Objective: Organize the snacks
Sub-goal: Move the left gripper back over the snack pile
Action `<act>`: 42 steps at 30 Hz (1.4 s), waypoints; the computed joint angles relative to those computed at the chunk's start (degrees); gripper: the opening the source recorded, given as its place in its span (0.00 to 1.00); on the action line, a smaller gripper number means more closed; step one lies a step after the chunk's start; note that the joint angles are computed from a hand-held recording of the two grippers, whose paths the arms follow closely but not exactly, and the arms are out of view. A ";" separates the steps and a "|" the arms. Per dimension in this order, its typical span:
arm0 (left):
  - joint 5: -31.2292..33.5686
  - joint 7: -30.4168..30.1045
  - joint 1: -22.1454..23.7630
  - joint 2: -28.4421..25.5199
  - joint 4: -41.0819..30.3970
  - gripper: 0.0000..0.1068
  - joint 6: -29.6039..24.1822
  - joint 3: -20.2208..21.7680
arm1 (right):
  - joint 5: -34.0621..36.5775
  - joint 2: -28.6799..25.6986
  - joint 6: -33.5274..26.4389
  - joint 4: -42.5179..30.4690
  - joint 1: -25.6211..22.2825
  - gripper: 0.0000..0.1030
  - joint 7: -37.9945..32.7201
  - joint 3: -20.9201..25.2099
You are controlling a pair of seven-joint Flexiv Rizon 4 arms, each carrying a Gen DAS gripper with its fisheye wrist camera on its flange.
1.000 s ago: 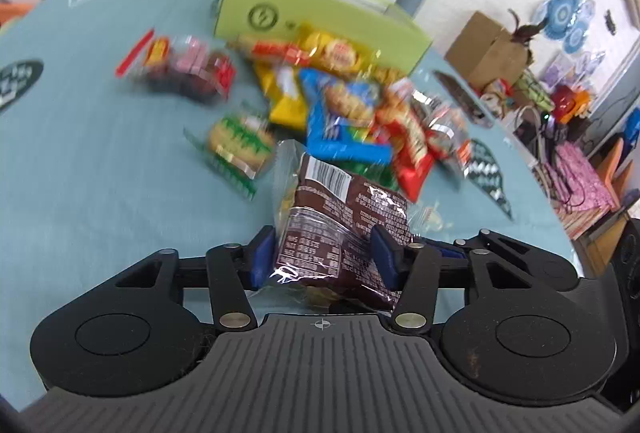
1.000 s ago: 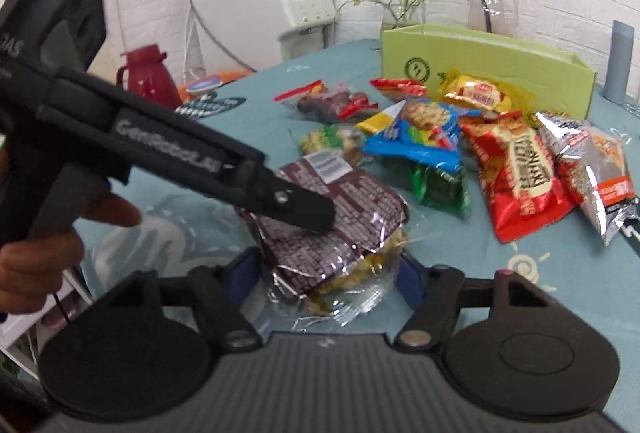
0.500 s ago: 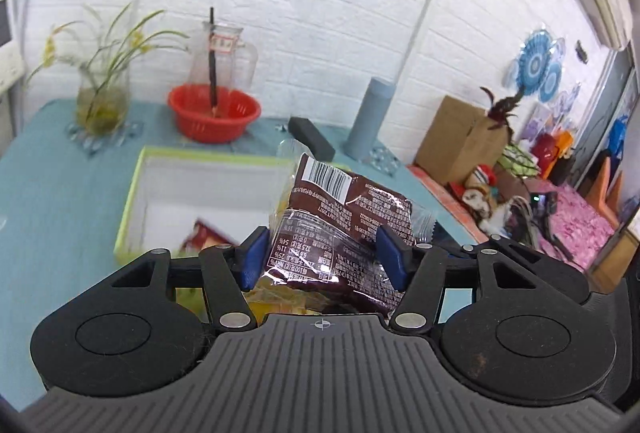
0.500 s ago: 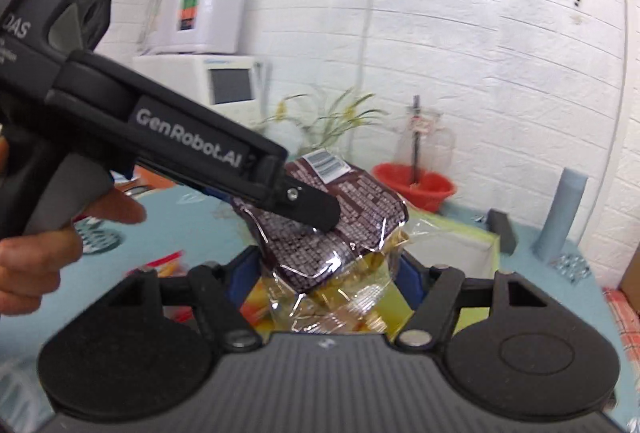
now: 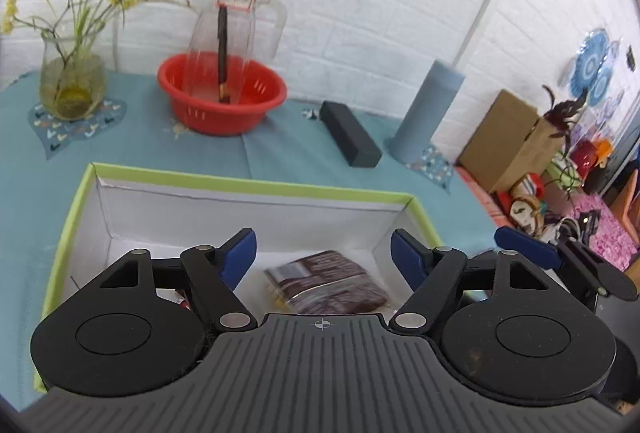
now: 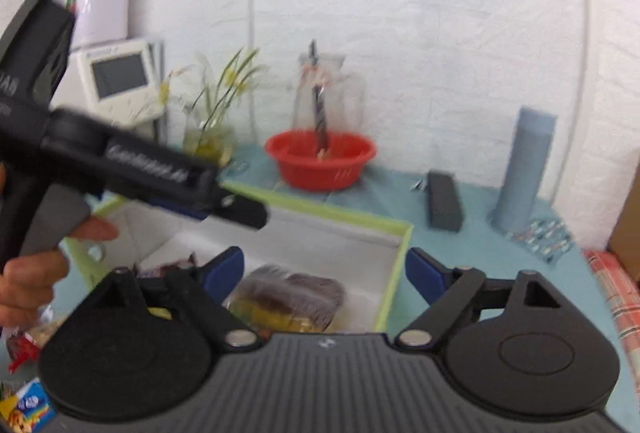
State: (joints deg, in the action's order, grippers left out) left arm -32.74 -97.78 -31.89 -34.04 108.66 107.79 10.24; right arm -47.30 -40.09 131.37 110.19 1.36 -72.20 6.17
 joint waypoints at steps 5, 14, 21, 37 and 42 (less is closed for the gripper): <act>-2.48 1.32 -4.47 5.87 7.41 0.64 7.54 0.42 | -1.69 1.44 6.19 1.20 -2.28 0.89 1.75 0.36; -26.87 11.07 -21.76 16.05 26.57 0.73 27.88 -1.55 | -3.63 7.20 18.19 9.66 -2.26 0.90 1.77 -1.32; -21.93 -1.31 -19.09 18.02 35.73 0.73 29.69 -8.88 | -7.05 14.27 16.20 23.55 -2.12 0.90 -4.24 -2.91; 2.71 -16.49 -2.32 15.52 38.15 0.68 25.67 -18.25 | -6.96 12.18 10.05 38.41 -3.50 0.90 -8.46 0.88; 4.27 -15.56 -1.44 14.51 36.18 0.67 22.68 -17.17 | -8.34 11.22 8.79 36.62 -3.01 0.89 -8.67 1.59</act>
